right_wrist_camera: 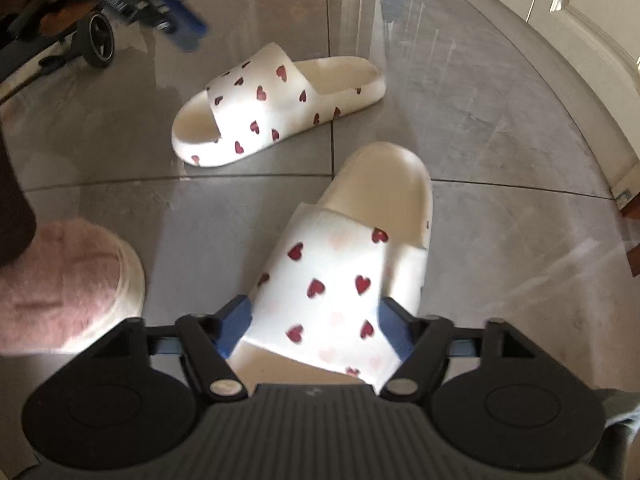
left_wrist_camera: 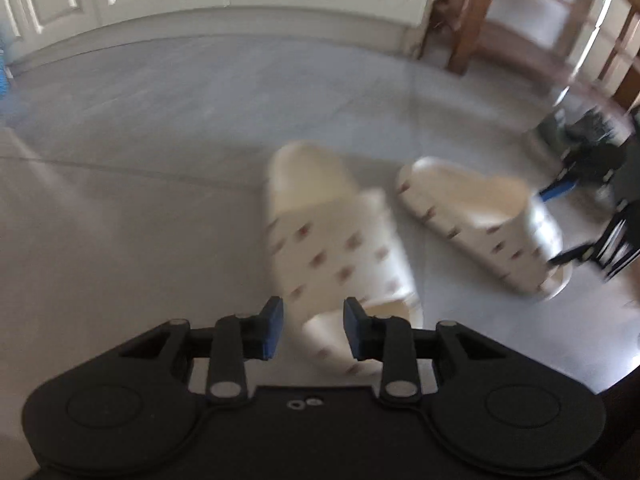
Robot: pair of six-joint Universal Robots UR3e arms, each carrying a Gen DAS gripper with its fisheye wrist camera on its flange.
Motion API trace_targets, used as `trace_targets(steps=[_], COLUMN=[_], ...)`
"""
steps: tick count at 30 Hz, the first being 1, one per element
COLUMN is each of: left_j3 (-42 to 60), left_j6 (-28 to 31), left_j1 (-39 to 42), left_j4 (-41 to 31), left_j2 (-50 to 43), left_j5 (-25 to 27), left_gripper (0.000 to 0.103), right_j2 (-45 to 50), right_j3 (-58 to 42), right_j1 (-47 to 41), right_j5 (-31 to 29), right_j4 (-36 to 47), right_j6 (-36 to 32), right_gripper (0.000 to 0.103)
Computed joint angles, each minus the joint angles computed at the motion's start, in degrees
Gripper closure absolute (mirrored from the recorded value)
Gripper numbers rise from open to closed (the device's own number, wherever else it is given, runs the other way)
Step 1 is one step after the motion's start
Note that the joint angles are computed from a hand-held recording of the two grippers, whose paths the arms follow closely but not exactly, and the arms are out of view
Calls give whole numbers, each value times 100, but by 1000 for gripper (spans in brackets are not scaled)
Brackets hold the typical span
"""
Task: Organize scattered shoes
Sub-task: 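Carry the white slide to the open floor and open the left tool, then push the white slides together with the right tool while the left tool steadies them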
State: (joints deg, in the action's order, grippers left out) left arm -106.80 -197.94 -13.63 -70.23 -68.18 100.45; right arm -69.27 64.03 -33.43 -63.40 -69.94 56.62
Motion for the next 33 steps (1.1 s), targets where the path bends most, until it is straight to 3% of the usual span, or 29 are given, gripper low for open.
trace_targets(steps=[2,8,11,15,18,21,23,26,30,33], left_j3=[-163,-657,-645,-794,-948,-987,-1002,-1054,-1077,-1128], left_j6=[72,347,531,556,524,482,490,509,590,707], left_j1=[58,604,537,538,561,496,466,433,331,355], left_j4=[76,545,627,901,1164,1432,1592,1892,2426,2778], left_j2=[-49,-21,-155,-196,-204,-360,-458,-596,-930,-1090], left_j5=[114,-350,-410,-414,-393,-285,-237,-230,-63,-63], left_gripper=[72,72,71,68,66,66,66,66,54,52], right_j2=[-73,108,206,-126,-449,-225,222,639,830,1041], right_j3=[140,-255,-448,340,943,555,-174,-755,-944,-1143], right_j1=[113,586,596,581,662,913,1161,1422,1619,1817], right_j5=[40,-146,-317,-458,-425,-550,-627,-633,-458,-180], right_j4=[-40,40,59,-677,-1234,-1088,-765,-592,-650,-727], right_j6=[206,1540,1376,1046,1331,2703,4147,5704,6963,8002], right_gripper=[22,22,22,19,16,12,10,5,3,3])
